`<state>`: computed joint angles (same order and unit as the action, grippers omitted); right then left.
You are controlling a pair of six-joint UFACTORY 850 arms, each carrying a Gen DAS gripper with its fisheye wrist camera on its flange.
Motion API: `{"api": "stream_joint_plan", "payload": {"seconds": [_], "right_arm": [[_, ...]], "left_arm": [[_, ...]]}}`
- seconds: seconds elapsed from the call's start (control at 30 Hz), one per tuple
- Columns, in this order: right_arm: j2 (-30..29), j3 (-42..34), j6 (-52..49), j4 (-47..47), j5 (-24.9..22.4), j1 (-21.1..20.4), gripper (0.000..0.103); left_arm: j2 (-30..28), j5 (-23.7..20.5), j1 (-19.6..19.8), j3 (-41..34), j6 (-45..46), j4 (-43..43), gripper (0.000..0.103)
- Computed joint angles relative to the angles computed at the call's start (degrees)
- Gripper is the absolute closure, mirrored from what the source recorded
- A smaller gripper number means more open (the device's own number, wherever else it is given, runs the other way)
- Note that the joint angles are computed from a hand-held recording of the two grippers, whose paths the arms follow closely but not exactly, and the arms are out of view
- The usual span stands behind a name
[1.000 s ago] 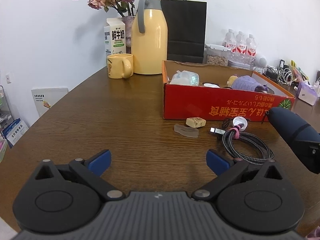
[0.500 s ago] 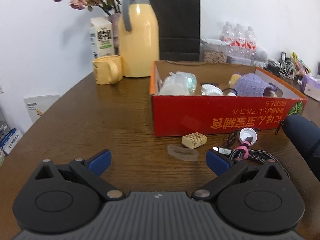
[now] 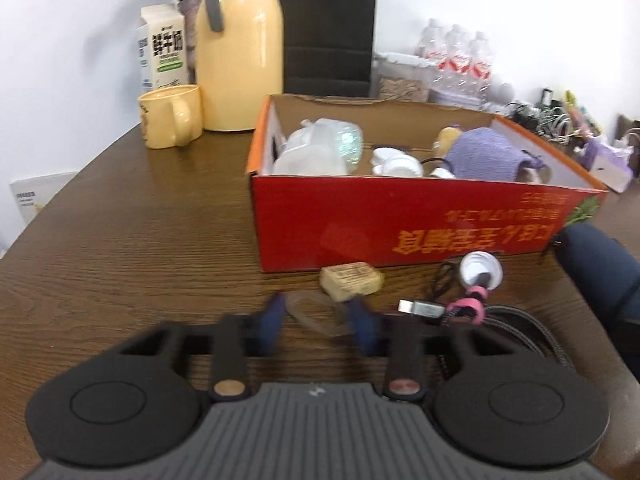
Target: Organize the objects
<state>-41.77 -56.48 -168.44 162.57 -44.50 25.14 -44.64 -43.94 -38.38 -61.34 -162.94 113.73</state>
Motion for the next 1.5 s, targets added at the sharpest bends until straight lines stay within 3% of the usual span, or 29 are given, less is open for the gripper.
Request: {"api": "stream_joint_plan", "payload": {"seconds": [0.03,0.1,0.57,0.97,1.27,1.5], "right_arm": [[-0.04,-0.07,0.08,-0.06,0.04,0.01,0.044],[-0.04,-0.07,0.18,-0.25,0.00,0.00,0.044],[0.30,0.22,0.11,-0.34,-0.42,0.00,0.044],[0.96,0.25,-0.20,-0.80,-2.10,0.07,0.044],[0.47,-4.52,-1.59,-0.84,-3.14,1.64,0.044],[-3.09,-15.42,-2.30,1.23,3.29,3.31,0.044]], "left_arm": [[0.08,-0.50,-0.26,0.17,-0.13,0.16,0.093],[0.20,-1.68,-0.90,0.44,0.45,-1.24,0.099],[4.48,-9.77,-4.11,5.97,-2.42,-1.32,0.100],[5.92,-13.64,-4.64,5.20,-1.15,0.27,0.100],[5.48,-13.78,-2.32,0.28,1.95,2.31,0.100],[4.30,-11.17,1.17,-5.48,5.55,1.74,0.100]]}}
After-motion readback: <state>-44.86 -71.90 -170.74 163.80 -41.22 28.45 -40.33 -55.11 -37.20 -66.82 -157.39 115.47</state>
